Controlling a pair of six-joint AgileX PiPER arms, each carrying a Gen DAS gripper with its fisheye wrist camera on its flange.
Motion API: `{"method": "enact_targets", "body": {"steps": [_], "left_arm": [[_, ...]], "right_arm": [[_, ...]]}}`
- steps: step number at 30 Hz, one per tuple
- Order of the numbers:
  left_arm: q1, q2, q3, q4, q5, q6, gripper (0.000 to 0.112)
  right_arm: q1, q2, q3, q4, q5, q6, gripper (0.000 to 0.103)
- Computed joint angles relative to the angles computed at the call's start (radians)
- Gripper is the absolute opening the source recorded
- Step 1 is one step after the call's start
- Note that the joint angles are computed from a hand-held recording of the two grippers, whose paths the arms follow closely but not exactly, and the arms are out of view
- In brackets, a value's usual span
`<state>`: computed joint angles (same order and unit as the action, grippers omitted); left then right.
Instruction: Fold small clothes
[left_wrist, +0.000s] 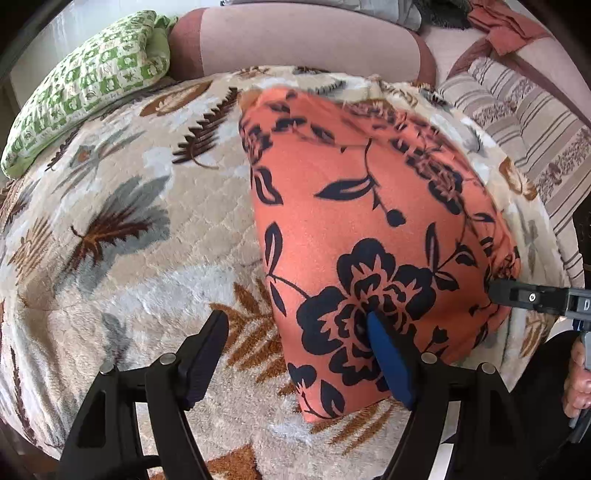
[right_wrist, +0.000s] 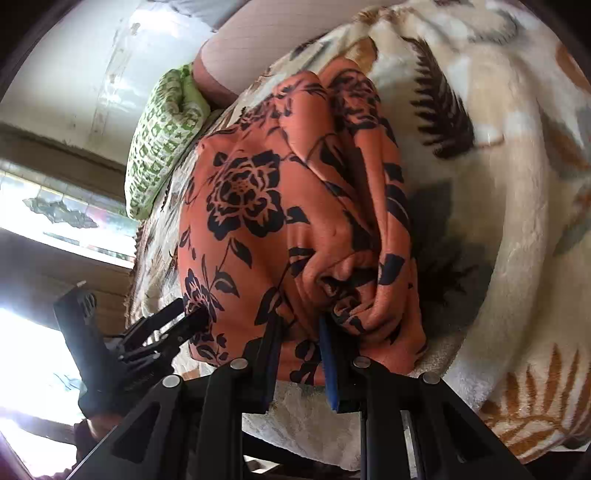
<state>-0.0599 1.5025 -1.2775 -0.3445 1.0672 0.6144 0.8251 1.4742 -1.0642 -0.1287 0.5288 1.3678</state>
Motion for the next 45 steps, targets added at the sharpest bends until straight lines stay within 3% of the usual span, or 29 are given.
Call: {"method": "enact_targets", "body": {"steps": [3,6,12,17,19,21,22,28,30,34,37,45], "left_arm": [[0.006,-0.030,-0.024,0.003,-0.032,0.028,0.077],[-0.016,-0.025,-0.091,0.007,-0.041,-0.007,0.077],[-0.130,0.206,-0.367,0.196,-0.065,-0.261,0.077],[-0.216,0.410,-0.546,0.366,-0.032,-0.411,0.077],[-0.239,0.470,-0.569,0.419,-0.001,-0.445,0.078],[-0.244,0.446,-0.508,0.429,-0.039,-0.454,0.078],[-0.241,0.407,-0.455,0.426,-0.083,-0.451,0.078],[-0.201,0.167,-0.211,0.328,-0.179,-0.336,0.077],[-0.215,0.084,-0.104,0.340,-0.228,-0.307,0.078],[-0.268,0.000,0.046,0.443,-0.311,-0.341,0.078],[-0.279,-0.039,0.091,0.467,-0.328,-0.354,0.078],[-0.246,-0.069,0.124,0.391,-0.315,-0.306,0.078]], "right_arm": [[-0.020,-0.013,-0.055,0.014,0.030,-0.059,0.027],[-0.046,-0.009,-0.150,-0.065,0.089,-0.067,0.027],[-0.209,0.140,-0.355,0.057,0.164,-0.254,0.027],[-0.323,0.271,-0.376,0.204,0.145,-0.347,0.027],[-0.366,0.289,-0.292,0.361,0.050,-0.453,0.027],[-0.369,0.243,-0.203,0.413,-0.046,-0.483,0.027],[-0.360,0.215,-0.190,0.397,-0.043,-0.466,0.027],[-0.196,0.058,-0.112,0.135,-0.039,-0.204,0.029],[-0.133,0.047,-0.102,0.070,0.000,-0.117,0.042],[0.022,0.107,-0.193,-0.131,0.193,0.020,0.044],[0.078,0.144,-0.263,-0.166,0.308,0.033,0.044],[0.143,0.076,-0.163,-0.191,0.271,0.142,0.044]]}}
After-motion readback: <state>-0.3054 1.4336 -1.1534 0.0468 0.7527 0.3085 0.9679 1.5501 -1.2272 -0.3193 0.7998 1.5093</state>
